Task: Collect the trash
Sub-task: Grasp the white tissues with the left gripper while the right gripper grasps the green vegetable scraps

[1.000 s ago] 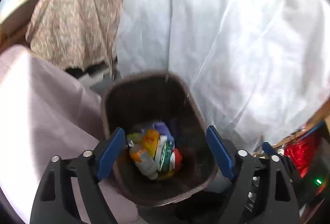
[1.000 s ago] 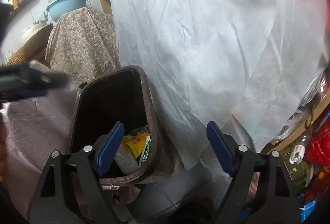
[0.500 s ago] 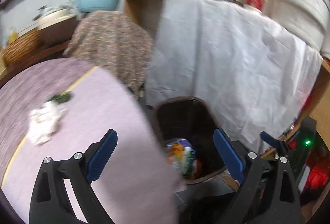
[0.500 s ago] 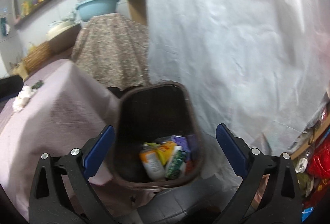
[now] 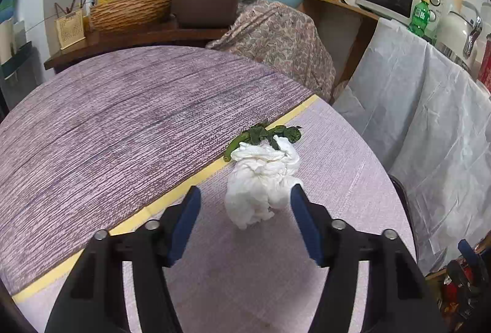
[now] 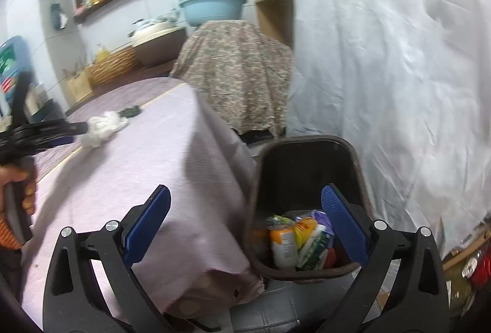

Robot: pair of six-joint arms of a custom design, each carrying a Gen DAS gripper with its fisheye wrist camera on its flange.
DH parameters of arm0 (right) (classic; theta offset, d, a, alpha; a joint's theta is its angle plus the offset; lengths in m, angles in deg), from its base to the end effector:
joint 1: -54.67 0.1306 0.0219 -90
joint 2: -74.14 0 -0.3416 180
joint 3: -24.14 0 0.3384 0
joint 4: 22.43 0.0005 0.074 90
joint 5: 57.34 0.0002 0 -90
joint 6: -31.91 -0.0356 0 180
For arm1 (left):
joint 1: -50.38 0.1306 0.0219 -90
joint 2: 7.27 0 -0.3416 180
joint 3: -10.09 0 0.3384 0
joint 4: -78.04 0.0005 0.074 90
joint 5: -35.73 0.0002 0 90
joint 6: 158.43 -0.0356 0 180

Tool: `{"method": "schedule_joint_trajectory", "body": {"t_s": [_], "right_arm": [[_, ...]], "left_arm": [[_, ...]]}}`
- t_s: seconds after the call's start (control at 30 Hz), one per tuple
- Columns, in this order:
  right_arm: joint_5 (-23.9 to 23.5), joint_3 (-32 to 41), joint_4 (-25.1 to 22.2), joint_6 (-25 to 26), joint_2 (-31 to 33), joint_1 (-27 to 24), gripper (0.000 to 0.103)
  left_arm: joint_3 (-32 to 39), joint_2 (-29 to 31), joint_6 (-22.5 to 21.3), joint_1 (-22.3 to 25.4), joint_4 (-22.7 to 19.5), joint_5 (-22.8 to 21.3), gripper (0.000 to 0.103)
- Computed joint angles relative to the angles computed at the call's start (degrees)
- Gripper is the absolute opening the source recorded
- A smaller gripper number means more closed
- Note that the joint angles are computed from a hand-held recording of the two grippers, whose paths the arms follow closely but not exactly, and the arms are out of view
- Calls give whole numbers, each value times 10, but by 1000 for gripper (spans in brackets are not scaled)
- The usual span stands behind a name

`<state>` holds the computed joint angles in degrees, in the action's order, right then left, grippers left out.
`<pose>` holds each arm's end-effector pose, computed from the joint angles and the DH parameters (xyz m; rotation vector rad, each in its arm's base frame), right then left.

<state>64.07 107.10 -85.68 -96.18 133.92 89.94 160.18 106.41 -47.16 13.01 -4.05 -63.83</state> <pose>0.2076 0.1235 0.4916 0.3321 2.1288 0.1124 0.4066 -0.3037 0.5661 0.2523 2.3609 -0.3002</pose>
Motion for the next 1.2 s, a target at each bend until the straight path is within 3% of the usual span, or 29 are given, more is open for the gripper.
{"method": "schedule_joint_trajectory", "body": {"t_s": [0.13,0.17,0.23,0.4,0.53,0.63,0.77,0.93,1.0,1.07,1.1,1.17,1.2], "right_arm": [[-9,38,7,31,35,16,97],[-10,47,9,41,43,19,97],[-14,73,16,75,65,24,97],[-104,151,41,150,136,-9,97],[-161,246,21,201,229,-33,92],[-206,354,-23,247,330,-49,83],[-205,507,-101,309,461,-52,73],[-235,669,-175,365,584,-68,67],[-240,720,-208,380,619,-71,65],[-263,722,-201,388,622,-78,62],[-274,737,-206,389,631,-81,59],[-307,735,-204,391,628,-87,31],[-300,725,-199,390,622,-85,26]], "left_arm": [[42,36,-9,3,-28,12,36],[26,29,-7,6,-22,21,25],[-18,3,-4,12,5,38,16],[-48,-30,15,23,26,48,13],[-75,-67,30,40,62,19,13],[-85,-79,38,51,71,16,13],[-97,-83,51,57,79,12,13],[-108,-89,52,60,88,15,13],[-107,-88,54,60,89,19,13],[-108,-89,54,59,90,18,13],[-109,-88,54,59,89,21,13],[-114,-90,52,59,91,23,13],[-114,-90,52,59,91,24,13]]}}
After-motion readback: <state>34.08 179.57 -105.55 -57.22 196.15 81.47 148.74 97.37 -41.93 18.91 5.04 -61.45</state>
